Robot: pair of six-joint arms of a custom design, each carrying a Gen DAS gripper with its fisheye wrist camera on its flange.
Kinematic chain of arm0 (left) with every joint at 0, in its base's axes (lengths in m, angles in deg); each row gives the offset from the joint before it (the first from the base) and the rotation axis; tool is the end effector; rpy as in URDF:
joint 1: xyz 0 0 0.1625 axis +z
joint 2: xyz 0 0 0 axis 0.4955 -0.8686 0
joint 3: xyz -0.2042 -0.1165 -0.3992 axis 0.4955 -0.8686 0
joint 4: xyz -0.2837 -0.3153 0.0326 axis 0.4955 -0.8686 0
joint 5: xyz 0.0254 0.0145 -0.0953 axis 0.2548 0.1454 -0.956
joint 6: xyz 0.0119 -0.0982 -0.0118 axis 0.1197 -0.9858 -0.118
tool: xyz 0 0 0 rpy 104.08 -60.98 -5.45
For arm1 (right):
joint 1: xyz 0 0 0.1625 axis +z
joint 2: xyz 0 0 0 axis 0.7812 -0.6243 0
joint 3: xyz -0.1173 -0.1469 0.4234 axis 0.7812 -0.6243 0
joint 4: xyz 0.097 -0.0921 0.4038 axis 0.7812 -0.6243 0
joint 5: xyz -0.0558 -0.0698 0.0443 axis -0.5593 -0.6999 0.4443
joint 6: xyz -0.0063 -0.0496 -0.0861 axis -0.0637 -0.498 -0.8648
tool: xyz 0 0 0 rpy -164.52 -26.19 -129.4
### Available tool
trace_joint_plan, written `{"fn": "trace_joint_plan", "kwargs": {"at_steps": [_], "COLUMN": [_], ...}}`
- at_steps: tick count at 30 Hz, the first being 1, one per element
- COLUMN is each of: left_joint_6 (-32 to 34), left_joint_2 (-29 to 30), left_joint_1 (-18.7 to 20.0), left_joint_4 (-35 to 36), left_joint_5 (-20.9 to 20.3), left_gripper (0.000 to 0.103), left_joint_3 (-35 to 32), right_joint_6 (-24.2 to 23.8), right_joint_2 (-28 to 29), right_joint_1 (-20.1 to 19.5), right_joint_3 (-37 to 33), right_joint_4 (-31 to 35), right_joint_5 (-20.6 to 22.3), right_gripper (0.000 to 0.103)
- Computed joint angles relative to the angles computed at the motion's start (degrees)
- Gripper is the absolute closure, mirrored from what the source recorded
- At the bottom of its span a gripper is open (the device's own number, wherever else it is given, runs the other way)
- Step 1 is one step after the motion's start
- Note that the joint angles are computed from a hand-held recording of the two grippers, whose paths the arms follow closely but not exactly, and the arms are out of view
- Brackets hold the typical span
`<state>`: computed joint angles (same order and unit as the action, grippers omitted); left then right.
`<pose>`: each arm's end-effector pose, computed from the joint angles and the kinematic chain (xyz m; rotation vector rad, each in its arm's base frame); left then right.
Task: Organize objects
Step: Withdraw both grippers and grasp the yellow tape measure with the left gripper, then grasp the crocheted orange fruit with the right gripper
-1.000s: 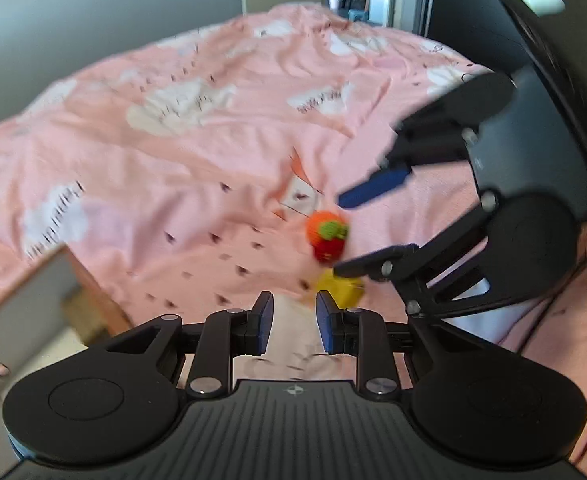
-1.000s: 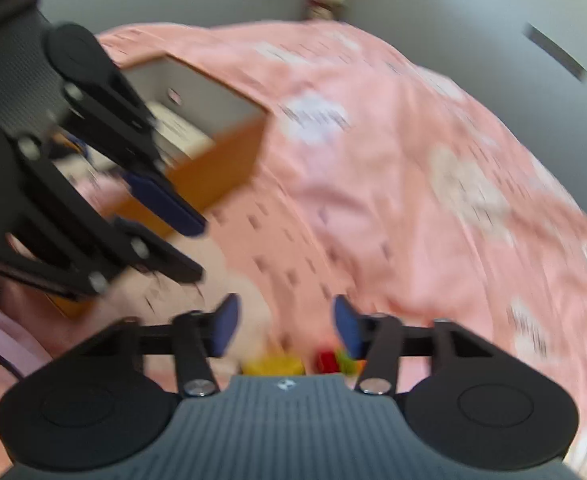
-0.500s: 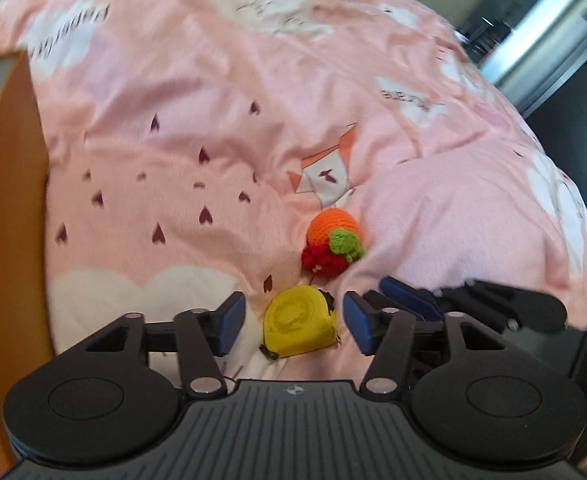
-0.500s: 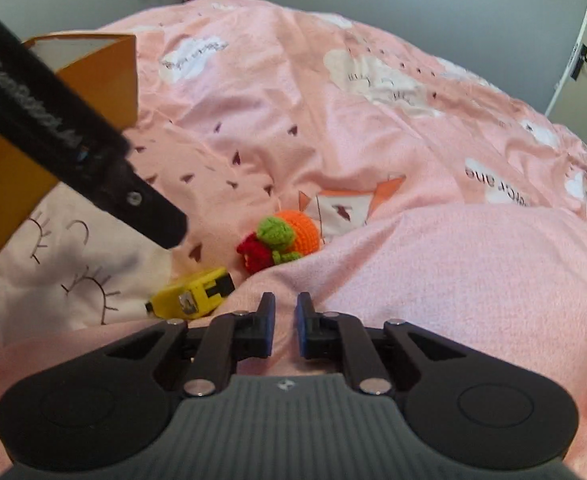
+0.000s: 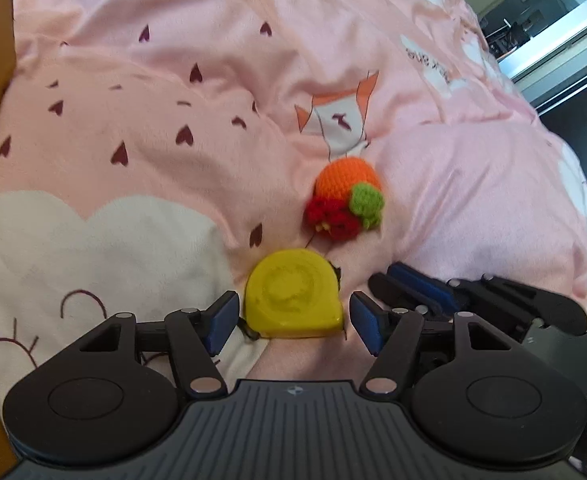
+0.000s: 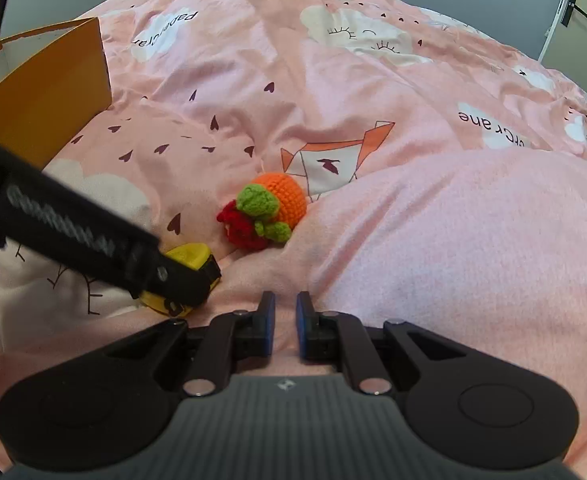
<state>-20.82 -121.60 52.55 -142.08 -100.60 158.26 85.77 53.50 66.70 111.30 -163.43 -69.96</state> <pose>0.0661 -0.6712 0.2578 0.8323 2.7970 0.0922 0.3572 -0.5594 -0.1393 0.3543 -2.1800 0.7174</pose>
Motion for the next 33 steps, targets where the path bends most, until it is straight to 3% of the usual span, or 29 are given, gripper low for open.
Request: {"fn": "trace_joint_plan", "kwargs": {"at_steps": [4,9,17,18,21,25,27,30,33], "left_joint_6": [1.7,4.7,12.6,13.1,14.1,16.9,18.2,18.7,18.7], "left_joint_2": [0.0,-1.6,-6.9,-7.1,-7.7,-7.8,-7.8,-7.8,-7.7], "left_joint_1": [0.4,0.1,-0.8,-0.9,-1.7,-2.4,-2.3,-2.0,-1.9], "left_joint_4": [-1.0,-5.0,-20.9,-22.6,-26.2,-30.1,-31.0,-30.6,-30.1], "left_joint_5": [-0.8,-0.4,-0.8,-0.8,-0.3,3.2,4.0,4.2,4.0], "left_gripper": [0.04,0.041,0.041,0.041,0.04,0.04,0.04,0.04,0.04], "left_joint_3": [0.7,2.9,8.0,8.3,8.8,9.5,9.6,9.1,8.7], "right_joint_6": [-0.3,-3.6,-17.7,-18.5,-17.0,-12.4,-9.9,-6.4,-8.0], "right_joint_2": [0.0,1.1,4.9,5.3,5.5,5.9,6.6,7.6,9.0], "right_joint_1": [0.2,0.7,3.0,3.2,3.4,2.5,1.7,0.5,0.2], "right_joint_3": [0.4,-0.3,-4.1,-5.2,-7.8,-11.8,-13.9,-15.3,-16.2], "right_joint_4": [-0.5,-2.9,-16.8,-17.4,-14.6,-7.0,-3.2,1.4,0.5], "right_joint_5": [-0.3,-1.5,-3.2,-3.4,-3.0,-2.8,-3.5,-5.3,-7.1], "right_gripper": [0.092,0.092,0.091,0.086,0.063,0.059,0.051,0.048,0.047]}}
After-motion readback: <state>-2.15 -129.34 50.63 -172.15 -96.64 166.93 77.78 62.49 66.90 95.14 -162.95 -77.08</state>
